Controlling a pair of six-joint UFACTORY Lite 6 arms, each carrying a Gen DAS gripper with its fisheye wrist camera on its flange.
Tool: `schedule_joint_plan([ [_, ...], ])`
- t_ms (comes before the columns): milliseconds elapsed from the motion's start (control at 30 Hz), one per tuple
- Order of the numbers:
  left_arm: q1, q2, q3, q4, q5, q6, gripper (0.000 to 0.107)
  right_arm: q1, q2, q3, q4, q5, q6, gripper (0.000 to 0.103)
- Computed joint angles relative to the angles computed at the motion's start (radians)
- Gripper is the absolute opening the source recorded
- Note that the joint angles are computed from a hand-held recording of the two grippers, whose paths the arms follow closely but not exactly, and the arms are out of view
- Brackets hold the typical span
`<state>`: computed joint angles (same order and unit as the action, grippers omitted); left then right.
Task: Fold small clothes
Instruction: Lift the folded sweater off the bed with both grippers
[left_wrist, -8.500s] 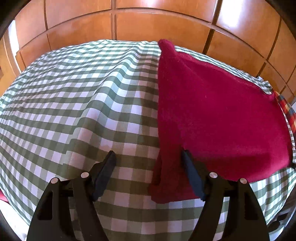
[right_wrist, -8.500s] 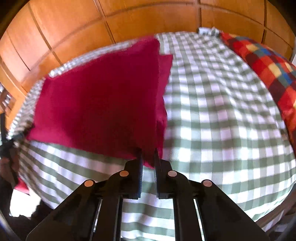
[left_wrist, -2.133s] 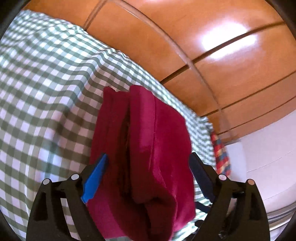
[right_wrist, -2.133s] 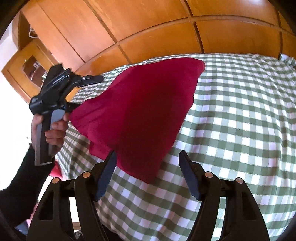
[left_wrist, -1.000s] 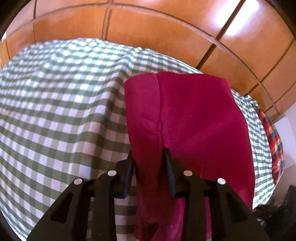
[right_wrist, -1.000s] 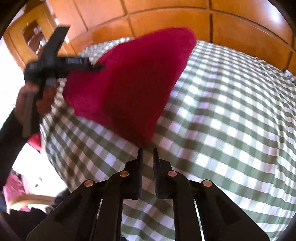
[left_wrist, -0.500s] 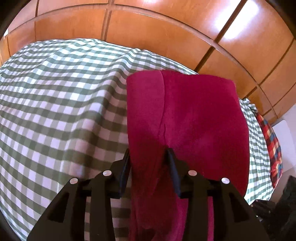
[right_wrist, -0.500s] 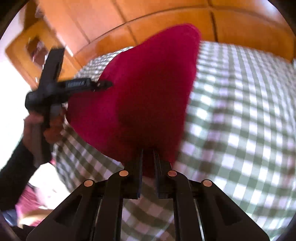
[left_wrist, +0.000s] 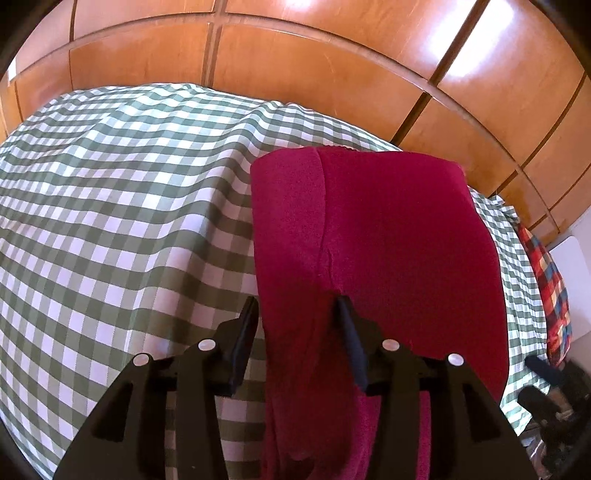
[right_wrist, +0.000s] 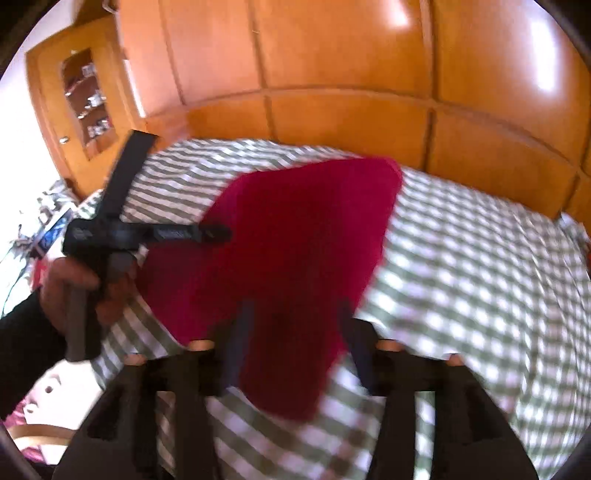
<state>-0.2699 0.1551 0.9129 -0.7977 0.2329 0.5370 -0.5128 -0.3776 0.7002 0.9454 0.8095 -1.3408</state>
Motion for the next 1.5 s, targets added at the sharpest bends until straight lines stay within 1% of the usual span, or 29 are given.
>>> schedule_joint_plan([
  [67, -0.009, 0.000, 0.006, 0.071, -0.007, -0.064, 0.045, 0.087, 0.002, -0.014, -0.039, -0.049, 0.012, 0.056],
  [100, -0.010, -0.005, 0.003, 0.097, -0.013, -0.082, 0.045, 0.151, 0.000, -0.041, -0.092, -0.102, 0.045, 0.056],
  [133, -0.012, -0.006, 0.002, 0.107, -0.016, -0.091, 0.046, 0.219, -0.030, -0.097, -0.135, -0.197, 0.066, 0.056],
  [167, -0.009, -0.007, -0.002, 0.081, -0.016, -0.062, 0.048, 0.262, -0.085, -0.179, -0.167, -0.288, 0.045, 0.056],
  [200, 0.000, -0.004, -0.008, 0.013, -0.013, 0.009, 0.051, 0.280, -0.114, -0.223, -0.158, -0.337, 0.024, 0.056],
  [233, 0.007, -0.001, -0.011, -0.042, -0.008, 0.062, 0.053, 0.271, -0.142, -0.256, -0.141, -0.344, -0.004, 0.056],
  [300, 0.014, 0.003, -0.014, -0.089, -0.004, 0.104, 0.055, 0.239, -0.132, -0.234, -0.148, -0.295, 0.009, 0.056],
  [367, 0.009, -0.003, -0.011, -0.036, -0.007, 0.048, 0.056, 0.166, -0.084, -0.168, -0.136, -0.191, -0.003, 0.056],
  [467, 0.008, -0.020, -0.005, 0.075, -0.013, -0.051, 0.059, 0.074, -0.014, -0.069, -0.121, -0.066, 0.003, 0.068],
  [500, 0.011, -0.025, -0.005, 0.091, -0.016, -0.063, 0.060, 0.051, 0.011, -0.039, -0.109, -0.053, 0.007, 0.073],
  [533, 0.016, -0.023, -0.002, 0.090, -0.014, -0.060, 0.061, 0.022, 0.039, -0.014, -0.085, -0.039, -0.001, 0.077],
  [567, 0.024, -0.019, 0.001, 0.068, -0.009, -0.035, 0.061, -0.015, 0.094, 0.037, -0.053, -0.009, -0.001, 0.078],
  [633, 0.040, -0.003, 0.006, -0.034, 0.007, 0.061, 0.062, -0.078, 0.222, 0.146, 0.004, 0.051, 0.030, 0.088],
  [667, 0.042, 0.004, 0.009, -0.059, 0.011, 0.083, 0.062, -0.099, 0.311, 0.219, 0.043, 0.081, 0.060, 0.089],
  [767, 0.035, 0.032, 0.028, -0.060, 0.014, 0.102, 0.062, -0.076, 0.538, 0.410, 0.075, 0.108, 0.166, 0.091],
  [833, 0.041, 0.051, 0.047, -0.048, 0.022, 0.090, 0.066, -0.020, 0.703, 0.554, 0.062, 0.131, 0.244, 0.091],
  [900, 0.058, 0.064, 0.064, -0.054, 0.044, 0.100, 0.069, 0.032, 0.791, 0.612, 0.033, 0.106, 0.282, 0.092],
  [933, 0.064, 0.066, 0.070, -0.049, 0.050, 0.102, 0.069, 0.049, 0.800, 0.604, 0.039, 0.116, 0.277, 0.092],
  [967, 0.069, 0.065, 0.069, -0.052, 0.053, 0.115, 0.069, 0.073, 0.838, 0.624, 0.041, 0.150, 0.275, 0.092],
  [1033, 0.074, 0.080, 0.079, -0.057, 0.068, 0.143, 0.068, 0.106, 0.861, 0.619, 0.055, 0.123, 0.263, 0.092],
  [1067, 0.075, 0.094, 0.091, -0.039, 0.071, 0.138, 0.068, 0.114, 0.869, 0.618, 0.076, 0.114, 0.248, 0.091],
  [1100, 0.066, 0.110, 0.102, -0.011, 0.065, 0.121, 0.067, 0.110, 0.870, 0.613, 0.086, 0.115, 0.242, 0.087],
  [1133, 0.059, 0.122, 0.108, -0.024, 0.059, 0.141, 0.062, 0.108, 0.863, 0.604, 0.091, 0.117, 0.242, 0.079],
  [1167, 0.062, 0.132, 0.112, -0.079, 0.067, 0.203, 0.059, 0.104, 0.847, 0.592, 0.090, 0.121, 0.235, 0.072],
  [1233, 0.078, 0.142, 0.125, -0.179, 0.122, 0.300, 0.042, 0.095, 0.809, 0.568, 0.084, 0.132, 0.223, 0.053],
  [1267, 0.080, 0.136, 0.126, -0.205, 0.142, 0.325, 0.039, 0.095, 0.753, 0.538, 0.079, 0.137, 0.220, 0.050],
  [1300, 0.070, 0.122, 0.119, -0.200, 0.139, 0.316, 0.039, 0.084, 0.738, 0.533, 0.084, 0.148, 0.200, 0.046],
  [1433, 0.008, 0.053, 0.080, -0.142, 0.143, 0.236, 0.039, 0.007, 0.618, 0.441, 0.086, 0.207, 0.158, 0.044],
  [1500, -0.044, 0.012, 0.048, -0.138, 0.147, 0.222, 0.039, -0.085, 0.584, 0.397, 0.065, 0.260, 0.139, 0.044],
])
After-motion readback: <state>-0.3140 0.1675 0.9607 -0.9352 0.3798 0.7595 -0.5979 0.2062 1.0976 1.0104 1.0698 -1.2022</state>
